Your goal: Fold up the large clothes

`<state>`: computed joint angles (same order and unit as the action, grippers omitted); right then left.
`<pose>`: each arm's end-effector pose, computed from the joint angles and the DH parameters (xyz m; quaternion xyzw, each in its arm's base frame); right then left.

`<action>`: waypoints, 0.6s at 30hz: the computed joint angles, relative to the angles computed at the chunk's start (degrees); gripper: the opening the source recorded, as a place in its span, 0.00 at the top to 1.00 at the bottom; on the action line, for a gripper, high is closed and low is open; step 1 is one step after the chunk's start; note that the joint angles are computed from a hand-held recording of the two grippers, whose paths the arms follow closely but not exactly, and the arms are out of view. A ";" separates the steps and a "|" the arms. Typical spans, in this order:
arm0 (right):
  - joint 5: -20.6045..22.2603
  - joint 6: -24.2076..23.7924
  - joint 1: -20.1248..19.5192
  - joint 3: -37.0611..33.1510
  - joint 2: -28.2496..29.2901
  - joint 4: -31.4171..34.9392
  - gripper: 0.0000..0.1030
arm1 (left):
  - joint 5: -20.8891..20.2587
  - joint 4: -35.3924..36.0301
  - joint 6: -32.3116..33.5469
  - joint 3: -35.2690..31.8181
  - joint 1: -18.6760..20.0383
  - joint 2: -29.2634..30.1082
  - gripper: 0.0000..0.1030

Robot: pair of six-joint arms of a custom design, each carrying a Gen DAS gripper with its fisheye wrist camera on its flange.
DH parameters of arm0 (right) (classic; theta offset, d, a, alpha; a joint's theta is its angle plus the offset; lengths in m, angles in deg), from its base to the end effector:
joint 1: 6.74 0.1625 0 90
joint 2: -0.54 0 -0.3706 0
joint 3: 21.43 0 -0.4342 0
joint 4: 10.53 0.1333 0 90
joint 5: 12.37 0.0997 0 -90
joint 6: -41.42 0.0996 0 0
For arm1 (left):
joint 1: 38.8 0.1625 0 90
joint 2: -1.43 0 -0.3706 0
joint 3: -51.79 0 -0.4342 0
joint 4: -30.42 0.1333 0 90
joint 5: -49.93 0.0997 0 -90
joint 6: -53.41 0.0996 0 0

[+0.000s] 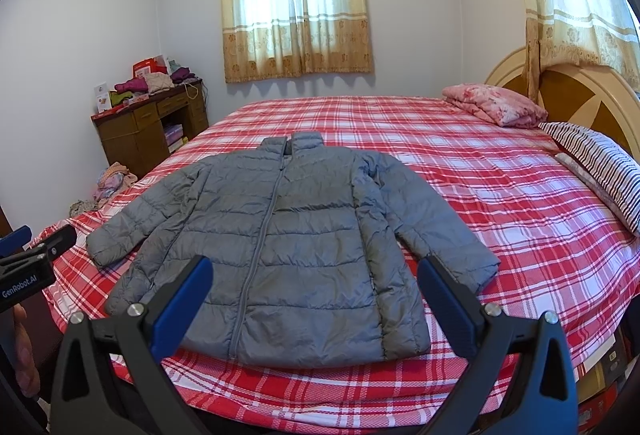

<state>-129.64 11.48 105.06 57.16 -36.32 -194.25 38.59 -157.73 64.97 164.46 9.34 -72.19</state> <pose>0.3606 -0.6654 0.1198 0.2882 -0.8310 0.4098 0.2416 -0.1681 -0.5337 0.3200 0.0232 0.7416 -0.5123 0.4325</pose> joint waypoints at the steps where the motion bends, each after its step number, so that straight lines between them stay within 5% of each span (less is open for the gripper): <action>1: 0.07 -0.05 -0.04 -0.02 -0.01 0.06 0.00 | -0.12 0.23 -0.18 0.01 0.12 -0.01 0.01; 10: -1.26 2.79 -2.90 -3.70 0.77 3.50 0.00 | -2.38 -1.62 4.70 -3.83 4.03 4.15 0.01; 18: -11.26 11.36 -10.38 -12.52 4.24 8.59 0.00 | -7.80 2.67 6.30 -11.83 10.53 10.59 0.01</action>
